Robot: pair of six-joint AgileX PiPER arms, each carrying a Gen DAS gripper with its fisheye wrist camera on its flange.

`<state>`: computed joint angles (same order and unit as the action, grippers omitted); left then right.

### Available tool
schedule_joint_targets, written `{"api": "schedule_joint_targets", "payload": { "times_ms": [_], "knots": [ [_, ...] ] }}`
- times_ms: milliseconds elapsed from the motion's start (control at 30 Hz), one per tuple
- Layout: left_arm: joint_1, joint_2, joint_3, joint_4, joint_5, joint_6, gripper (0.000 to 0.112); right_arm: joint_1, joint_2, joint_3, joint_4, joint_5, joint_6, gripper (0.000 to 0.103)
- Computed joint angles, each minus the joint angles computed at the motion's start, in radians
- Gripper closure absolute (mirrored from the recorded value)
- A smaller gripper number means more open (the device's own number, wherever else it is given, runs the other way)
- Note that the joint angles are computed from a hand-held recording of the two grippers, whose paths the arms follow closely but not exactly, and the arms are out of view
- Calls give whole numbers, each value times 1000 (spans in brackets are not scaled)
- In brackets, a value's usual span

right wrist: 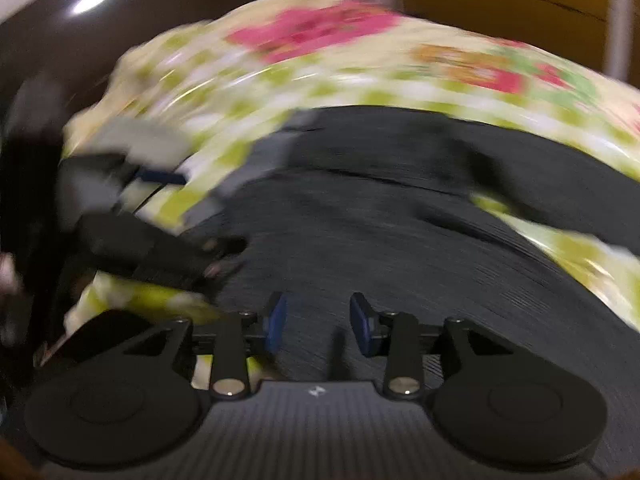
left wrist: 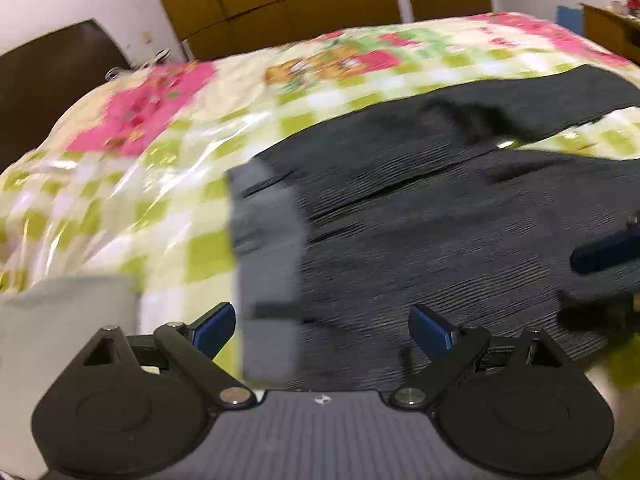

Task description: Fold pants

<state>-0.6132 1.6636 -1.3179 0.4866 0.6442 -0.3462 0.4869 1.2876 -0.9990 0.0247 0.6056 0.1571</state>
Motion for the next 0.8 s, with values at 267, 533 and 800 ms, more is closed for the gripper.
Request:
{"api": "schedule_joint_targets", "payload": {
  "times_ms": [267, 533, 800],
  "knots": [
    [174, 18, 72, -426, -130, 520, 9, 146, 252, -152, -34, -14, -69, 58],
    [297, 53, 13, -781, 8, 847, 12, 200, 297, -210, -187, 67, -61, 57],
    [322, 78, -17, -818, 31, 889, 23, 247, 381, -288, -223, 83, -19, 65]
  ]
}}
